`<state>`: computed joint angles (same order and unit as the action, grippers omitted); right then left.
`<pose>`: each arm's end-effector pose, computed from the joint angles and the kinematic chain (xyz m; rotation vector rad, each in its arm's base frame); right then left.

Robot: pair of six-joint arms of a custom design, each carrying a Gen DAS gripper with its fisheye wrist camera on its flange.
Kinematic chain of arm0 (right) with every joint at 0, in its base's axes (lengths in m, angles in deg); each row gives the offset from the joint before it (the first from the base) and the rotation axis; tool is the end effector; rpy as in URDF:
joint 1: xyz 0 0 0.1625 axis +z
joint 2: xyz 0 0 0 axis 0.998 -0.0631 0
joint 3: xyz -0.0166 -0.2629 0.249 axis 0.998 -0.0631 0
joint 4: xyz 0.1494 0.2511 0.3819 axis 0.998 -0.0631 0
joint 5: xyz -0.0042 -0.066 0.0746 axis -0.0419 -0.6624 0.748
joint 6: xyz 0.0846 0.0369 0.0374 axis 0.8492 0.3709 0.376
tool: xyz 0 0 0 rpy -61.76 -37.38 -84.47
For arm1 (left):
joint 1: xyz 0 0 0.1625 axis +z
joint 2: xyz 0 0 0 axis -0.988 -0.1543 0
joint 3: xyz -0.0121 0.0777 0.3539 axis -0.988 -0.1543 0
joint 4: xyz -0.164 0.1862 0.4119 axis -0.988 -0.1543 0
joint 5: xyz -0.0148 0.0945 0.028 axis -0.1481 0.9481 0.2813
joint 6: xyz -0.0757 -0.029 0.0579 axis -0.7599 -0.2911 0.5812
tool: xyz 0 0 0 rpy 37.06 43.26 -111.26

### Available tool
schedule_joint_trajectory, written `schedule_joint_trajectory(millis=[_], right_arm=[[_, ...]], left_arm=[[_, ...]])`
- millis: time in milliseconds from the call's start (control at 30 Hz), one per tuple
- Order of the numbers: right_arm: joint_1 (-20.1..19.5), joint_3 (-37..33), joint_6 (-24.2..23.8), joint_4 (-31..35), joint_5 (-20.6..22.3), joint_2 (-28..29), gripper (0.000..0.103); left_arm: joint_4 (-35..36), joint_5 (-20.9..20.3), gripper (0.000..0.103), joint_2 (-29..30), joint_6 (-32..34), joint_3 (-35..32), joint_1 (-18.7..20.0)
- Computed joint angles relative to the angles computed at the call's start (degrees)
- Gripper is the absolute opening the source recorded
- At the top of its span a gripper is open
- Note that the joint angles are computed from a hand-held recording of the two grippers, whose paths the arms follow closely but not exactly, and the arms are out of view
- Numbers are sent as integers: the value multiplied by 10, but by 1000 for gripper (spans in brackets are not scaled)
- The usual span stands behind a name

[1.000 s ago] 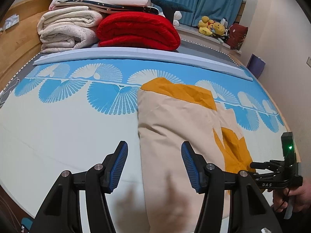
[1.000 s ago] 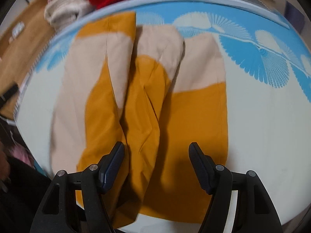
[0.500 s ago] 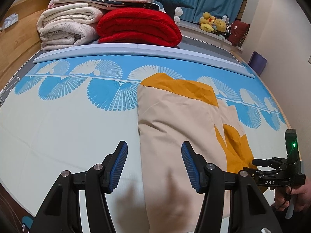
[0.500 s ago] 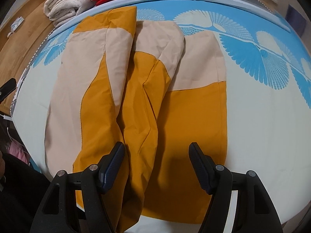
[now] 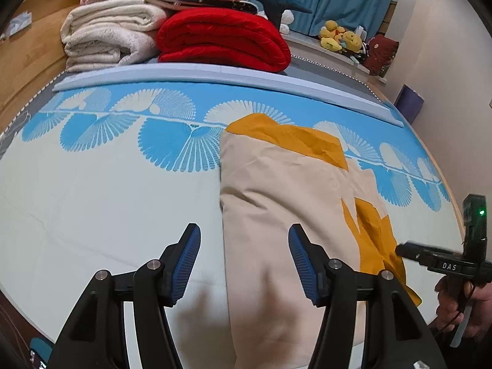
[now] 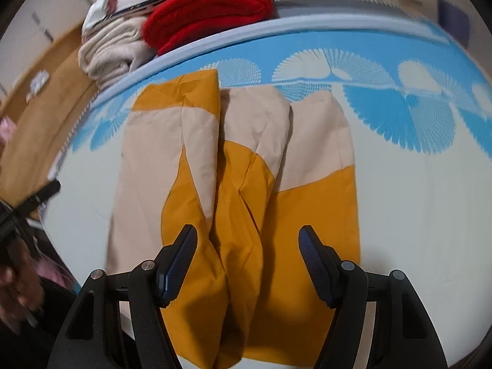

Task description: Fold large clothes

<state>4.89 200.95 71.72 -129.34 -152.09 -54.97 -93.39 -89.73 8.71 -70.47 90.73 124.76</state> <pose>0.0983 -0.5056 0.3276 -0.0299 -2.5642 0.7050 -0.3116 -0.5652 0.1665 0.5682 2.5370 -0.6664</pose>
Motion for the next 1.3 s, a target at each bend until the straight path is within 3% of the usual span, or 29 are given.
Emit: schedule_joint_trajectory(millis=[100,200,333,533,733,933,967,1033,1067,1100,1233,1300], right_arm=[[-22,-13,42,65,45,1,69],[-27,-27,47,102,43,17,69],[-37,-41,58,140,73,28,69],[-52,-36,74,135,132,22,72],[-31,-50,59,153,98,52,77],[0,-55,29,158,15,84,77],[6,-54,21,153,2,88,74],[16,-53,0,136,-11,93,52],[22,-48,-15,119,-12,92,28],[25,-43,-29,101,-8,87,16],[30,-19,-59,40,46,41,9],[30,3,-70,-5,94,-1,7]], left_arm=[[9,-6,55,1,-9,-4,4],[11,-6,55,1,-9,-5,4],[17,-6,55,1,-9,-6,3],[20,-6,55,-1,-6,-7,3],[24,-10,55,-4,-16,-7,5],[28,-7,55,-2,-12,-8,3],[28,-7,55,-1,-11,-9,3],[30,-7,55,0,-12,-10,3],[31,-7,55,1,-13,-10,3],[32,-7,55,2,-13,-11,3],[36,-9,55,5,-15,-12,2],[37,-9,55,8,-12,-13,1]])
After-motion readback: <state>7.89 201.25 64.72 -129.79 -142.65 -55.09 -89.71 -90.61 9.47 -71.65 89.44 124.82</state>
